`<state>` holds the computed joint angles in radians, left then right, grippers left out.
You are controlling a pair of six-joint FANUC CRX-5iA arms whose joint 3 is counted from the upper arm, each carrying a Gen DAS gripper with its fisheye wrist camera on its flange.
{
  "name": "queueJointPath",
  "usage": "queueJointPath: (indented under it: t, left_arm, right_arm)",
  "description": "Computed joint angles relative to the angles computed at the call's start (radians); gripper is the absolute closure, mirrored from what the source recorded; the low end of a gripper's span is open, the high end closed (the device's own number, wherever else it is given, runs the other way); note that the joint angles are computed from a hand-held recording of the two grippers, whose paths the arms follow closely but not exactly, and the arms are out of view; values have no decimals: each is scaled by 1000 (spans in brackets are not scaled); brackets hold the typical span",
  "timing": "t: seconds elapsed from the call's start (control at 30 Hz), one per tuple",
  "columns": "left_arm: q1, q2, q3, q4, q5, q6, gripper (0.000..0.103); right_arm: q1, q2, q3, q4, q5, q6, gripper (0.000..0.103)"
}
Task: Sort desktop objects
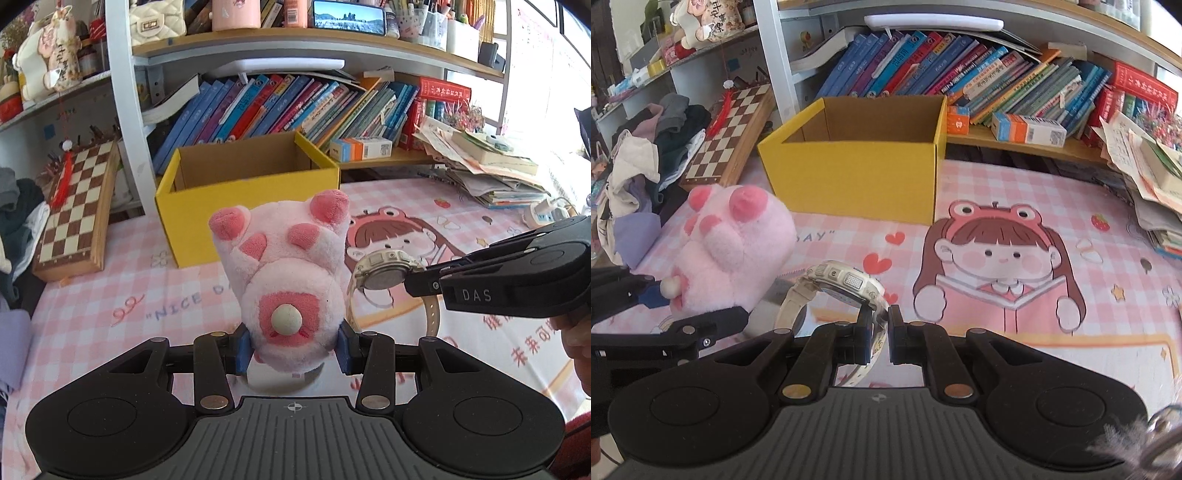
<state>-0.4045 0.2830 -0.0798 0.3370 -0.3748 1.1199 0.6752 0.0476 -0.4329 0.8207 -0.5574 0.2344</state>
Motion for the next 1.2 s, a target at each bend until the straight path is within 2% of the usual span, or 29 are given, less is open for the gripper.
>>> queueJointPath:
  t: [0.5,0.7,0.9,1.2]
  left_arm:
    - [17,120,282,-134,-127,118,61]
    - [18,164,385,-173,-128,140,61]
    - [18,237,527,-222,-168,156,61]
    - [26,386,779,-263,-299,209,61]
  right_arm:
    - [-129,58,135,-40,128,228,95]
    - [-178,102,215,-3,164,259,95]
    - [-201,167,327,-42,161,364,95]
    - [-217,280,495,-122,121,524,95]
